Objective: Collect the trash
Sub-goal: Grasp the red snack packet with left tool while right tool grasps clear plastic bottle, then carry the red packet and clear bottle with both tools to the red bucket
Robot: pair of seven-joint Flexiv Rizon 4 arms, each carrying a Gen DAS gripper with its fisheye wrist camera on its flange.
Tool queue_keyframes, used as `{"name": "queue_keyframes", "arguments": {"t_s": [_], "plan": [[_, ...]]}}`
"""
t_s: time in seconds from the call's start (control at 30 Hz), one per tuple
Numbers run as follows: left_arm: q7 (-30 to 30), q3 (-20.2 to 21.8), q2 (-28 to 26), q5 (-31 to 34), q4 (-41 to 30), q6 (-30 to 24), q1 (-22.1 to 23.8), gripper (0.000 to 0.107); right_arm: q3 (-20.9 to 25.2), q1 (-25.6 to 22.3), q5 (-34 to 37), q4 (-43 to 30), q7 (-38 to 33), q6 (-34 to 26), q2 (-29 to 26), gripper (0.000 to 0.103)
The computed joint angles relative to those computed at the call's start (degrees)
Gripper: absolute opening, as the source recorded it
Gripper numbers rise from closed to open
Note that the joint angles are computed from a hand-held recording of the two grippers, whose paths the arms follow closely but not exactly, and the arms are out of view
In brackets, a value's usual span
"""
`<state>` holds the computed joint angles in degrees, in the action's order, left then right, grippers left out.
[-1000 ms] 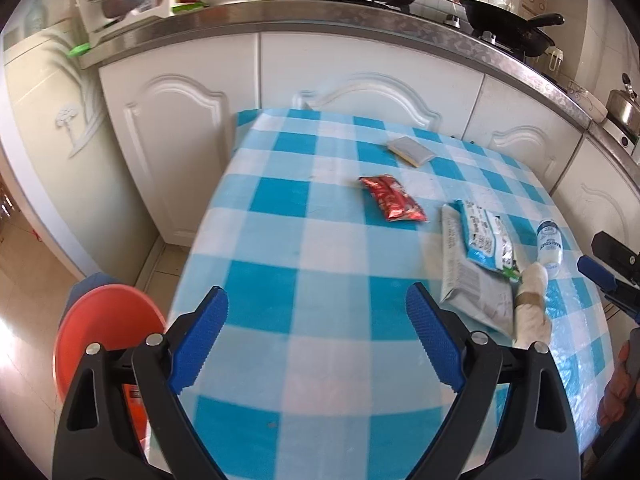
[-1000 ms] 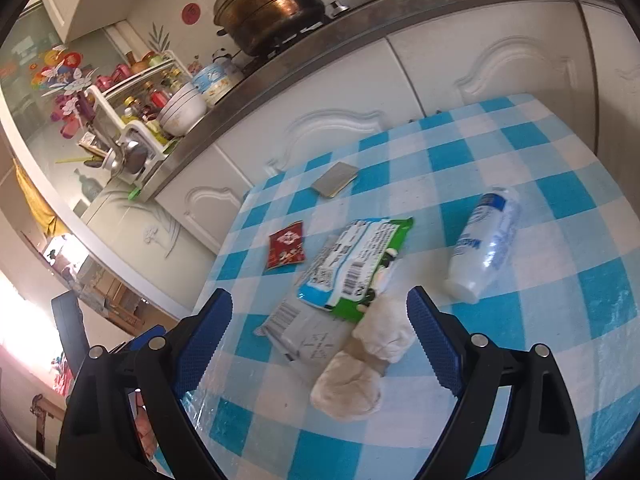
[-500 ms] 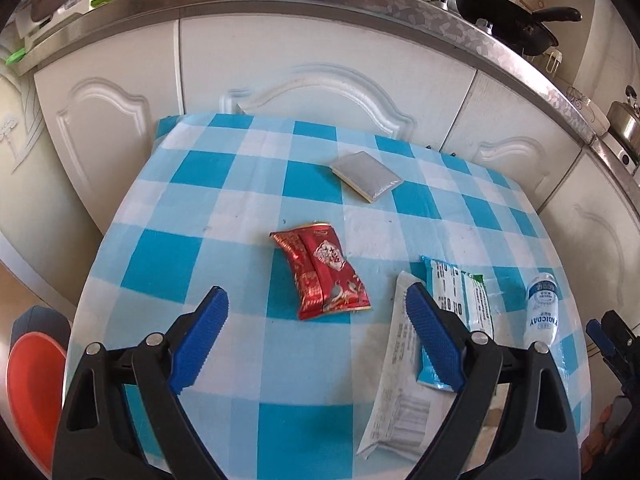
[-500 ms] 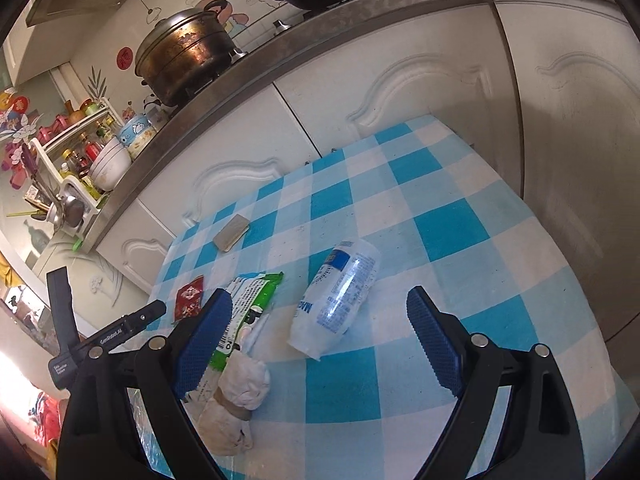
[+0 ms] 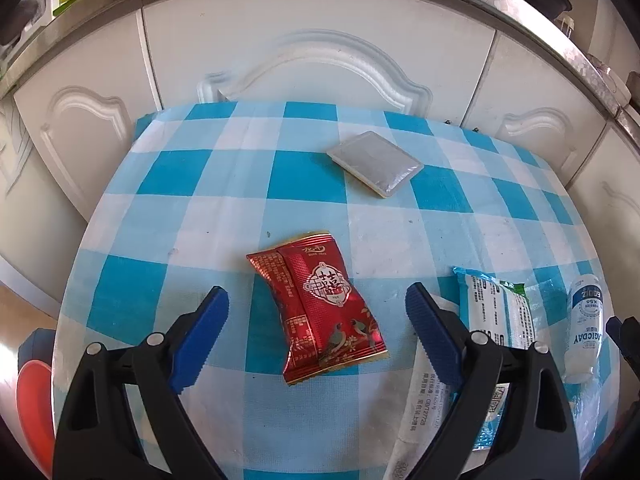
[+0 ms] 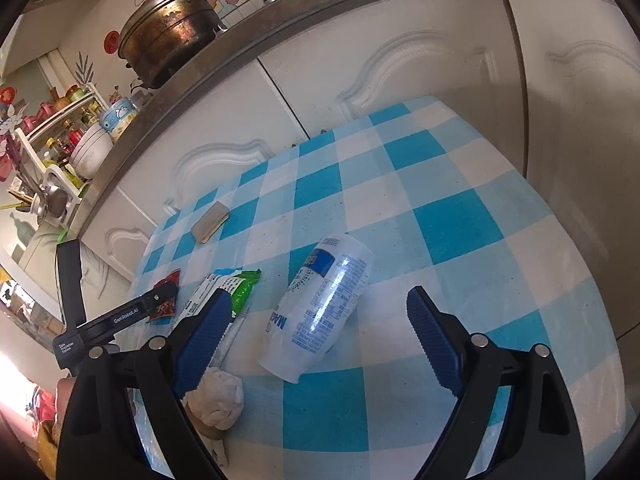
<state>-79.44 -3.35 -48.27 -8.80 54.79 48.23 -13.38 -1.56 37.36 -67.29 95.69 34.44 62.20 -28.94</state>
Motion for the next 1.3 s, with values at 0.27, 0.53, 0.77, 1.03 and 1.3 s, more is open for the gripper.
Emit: {"name": "queue_keyframes", "arguments": {"t_s": [0.27, 0.53, 0.77, 1.03, 1.3], "plan": [[0.16, 0.02, -0.93, 0.14, -1.0, 0.27, 0.07, 0.08, 0.47, 0.32, 6.24, -3.52, -7.68, -1.17, -2.8, 0.081], [0.38, 1.56, -1.15, 2.65, -1.06, 2.22, -0.98, 0.069, -0.44, 1.65, 10.62, -5.47, -12.56, -2.1, -4.37, 0.068], [0.38, 1.67, -0.66, 3.36, 0.25, 4.33, -0.71, 0.053, -0.67, 2.54, 13.66, -7.45, -16.56, -4.01, -5.5, 0.061], [0.42, 1.15, 0.38, 2.5, 2.53, 5.82, 0.01, 0.045, -1.0, 3.43, 15.88, -8.8, -19.79, -5.63, -6.27, 0.054], [1.39, -0.31, 1.96, 0.19, 5.91, 7.36, 1.36, 0.039, -0.77, 3.5, 17.3, -9.25, -21.09, -6.05, -6.36, 0.051]]}}
